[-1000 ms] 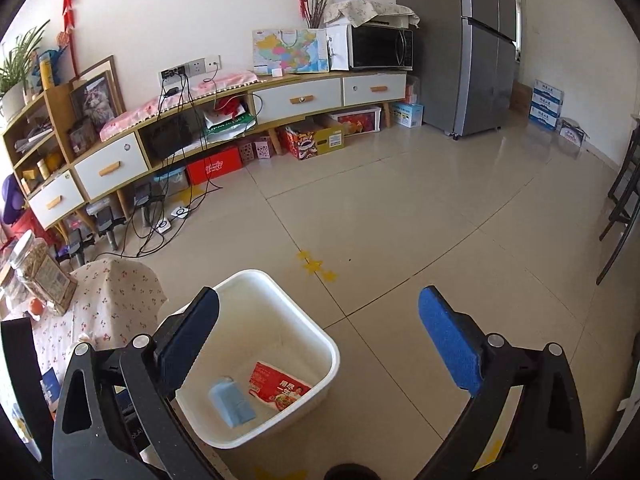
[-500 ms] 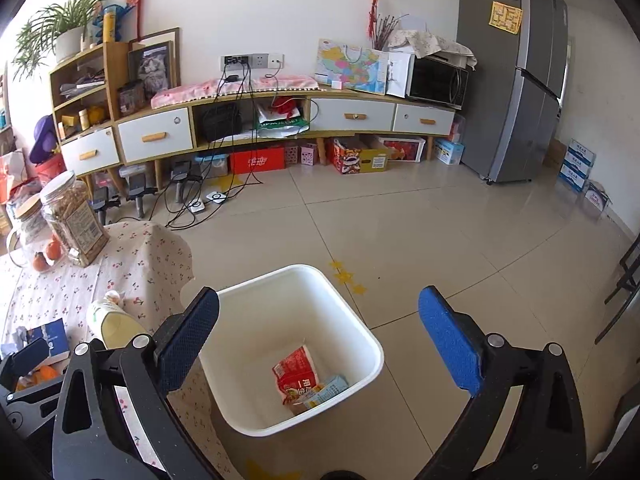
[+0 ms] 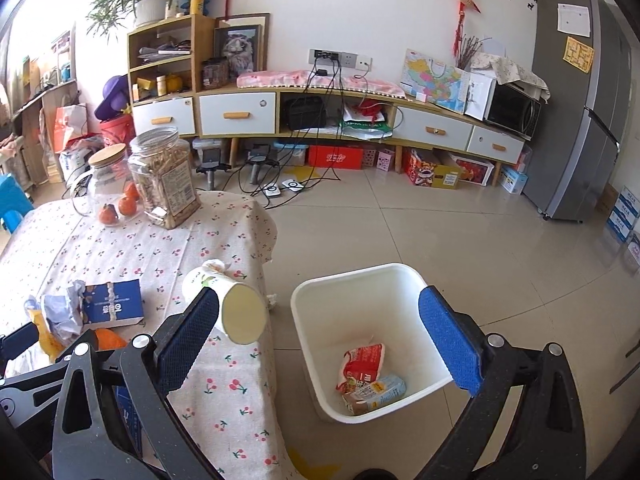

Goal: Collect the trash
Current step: 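Grasp the crumpled tissue on the tablecloth with the left gripper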

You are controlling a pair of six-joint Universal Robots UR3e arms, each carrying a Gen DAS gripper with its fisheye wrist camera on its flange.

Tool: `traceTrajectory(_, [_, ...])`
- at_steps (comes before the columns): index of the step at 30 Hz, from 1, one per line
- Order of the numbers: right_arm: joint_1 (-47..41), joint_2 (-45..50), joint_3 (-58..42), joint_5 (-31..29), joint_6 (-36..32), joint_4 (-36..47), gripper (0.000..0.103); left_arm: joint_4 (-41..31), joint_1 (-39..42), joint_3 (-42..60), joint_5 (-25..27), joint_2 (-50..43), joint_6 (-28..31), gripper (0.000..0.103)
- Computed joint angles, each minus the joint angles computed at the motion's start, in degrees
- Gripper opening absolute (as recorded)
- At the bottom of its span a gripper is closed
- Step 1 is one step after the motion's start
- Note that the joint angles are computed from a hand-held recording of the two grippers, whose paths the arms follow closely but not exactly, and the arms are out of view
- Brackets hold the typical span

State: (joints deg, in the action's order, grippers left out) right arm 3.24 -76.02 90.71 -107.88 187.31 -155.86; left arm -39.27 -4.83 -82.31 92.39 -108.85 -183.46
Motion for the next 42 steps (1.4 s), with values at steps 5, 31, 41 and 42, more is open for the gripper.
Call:
traceTrajectory(5, [5.03, 4.44, -5.29, 0.24, -0.23, 1.77, 0.096, 0.51, 4.91, -5.14, -0.09, 3.59, 1.17, 0.085])
traceTrajectory(31, [14.09, 25.18, -36.33, 15.03, -6.6, 17.05, 0.096, -12.07, 27.11, -7.65, 2.39, 1.8, 47.25, 0.085])
traceTrajectory(41, [13.61, 29.64, -44.26, 25.38, -13.81, 22.32, 0.096, -19.53, 32.07, -4.1, -6.04, -0.06, 47.48, 0.048])
traceTrajectory(42, [13.84, 29.89, -44.69, 26.06, -14.73, 22.2, 0.096, -20.8, 32.6, -2.96, -6.91, -0.48, 46.47, 0.047])
